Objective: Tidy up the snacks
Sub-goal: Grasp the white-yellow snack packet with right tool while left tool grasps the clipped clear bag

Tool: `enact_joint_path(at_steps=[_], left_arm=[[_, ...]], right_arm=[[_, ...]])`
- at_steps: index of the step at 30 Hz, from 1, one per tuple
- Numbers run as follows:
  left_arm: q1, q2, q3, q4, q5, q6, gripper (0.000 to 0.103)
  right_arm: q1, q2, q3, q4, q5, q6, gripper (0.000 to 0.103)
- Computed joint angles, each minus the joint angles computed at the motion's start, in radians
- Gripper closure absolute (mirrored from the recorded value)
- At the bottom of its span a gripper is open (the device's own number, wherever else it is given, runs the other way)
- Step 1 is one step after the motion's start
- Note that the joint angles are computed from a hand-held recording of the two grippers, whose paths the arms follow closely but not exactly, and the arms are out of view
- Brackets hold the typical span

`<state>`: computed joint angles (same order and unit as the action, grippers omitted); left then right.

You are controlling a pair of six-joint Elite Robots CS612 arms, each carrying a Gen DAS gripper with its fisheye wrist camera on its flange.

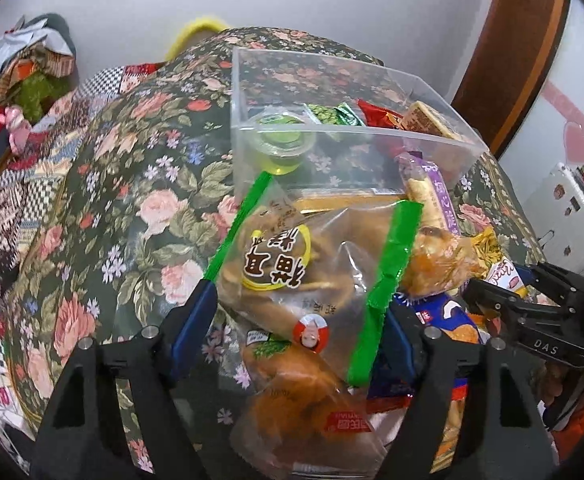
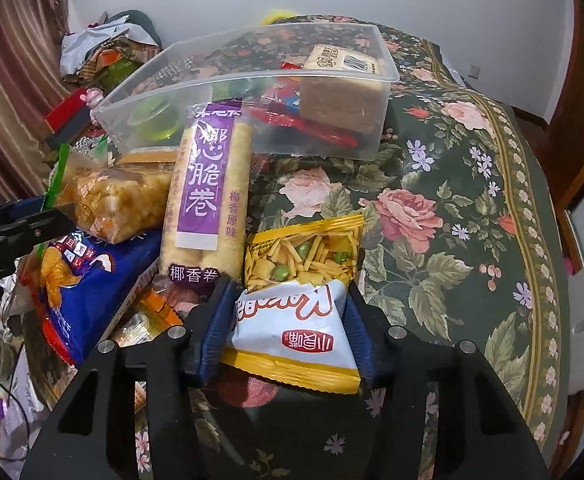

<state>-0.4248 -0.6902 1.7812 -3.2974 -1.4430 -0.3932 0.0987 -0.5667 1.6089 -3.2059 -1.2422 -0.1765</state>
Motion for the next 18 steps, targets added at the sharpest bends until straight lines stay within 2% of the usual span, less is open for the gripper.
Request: enact_joint_path(at_steps=[7, 11, 14, 18], left_arm=[[-0.010, 0.004, -0.011, 0.032, 0.053, -0.019, 0.036], [-0.022, 0.004, -0.005, 0.016, 0.089, 0.005, 0.049], [-0.022, -0.003, 0.006, -0.003, 0.083, 0.010, 0.061], [-0.017, -0.015, 0.022, -0.023, 0.066, 0.010, 0.067]], right_arm=[[-0.005, 0.002, 0.004, -0.013, 0.015, 0.014, 0.058], [-0.008, -0.001, 0.009, -0.019, 0.024, 0.019, 0.065], [-0.012, -0.004, 0.014, -0.025, 0.031, 0.021, 0.065], [-0.018, -0.010, 0.028, -0.052, 0.044, 0.030, 0.066]])
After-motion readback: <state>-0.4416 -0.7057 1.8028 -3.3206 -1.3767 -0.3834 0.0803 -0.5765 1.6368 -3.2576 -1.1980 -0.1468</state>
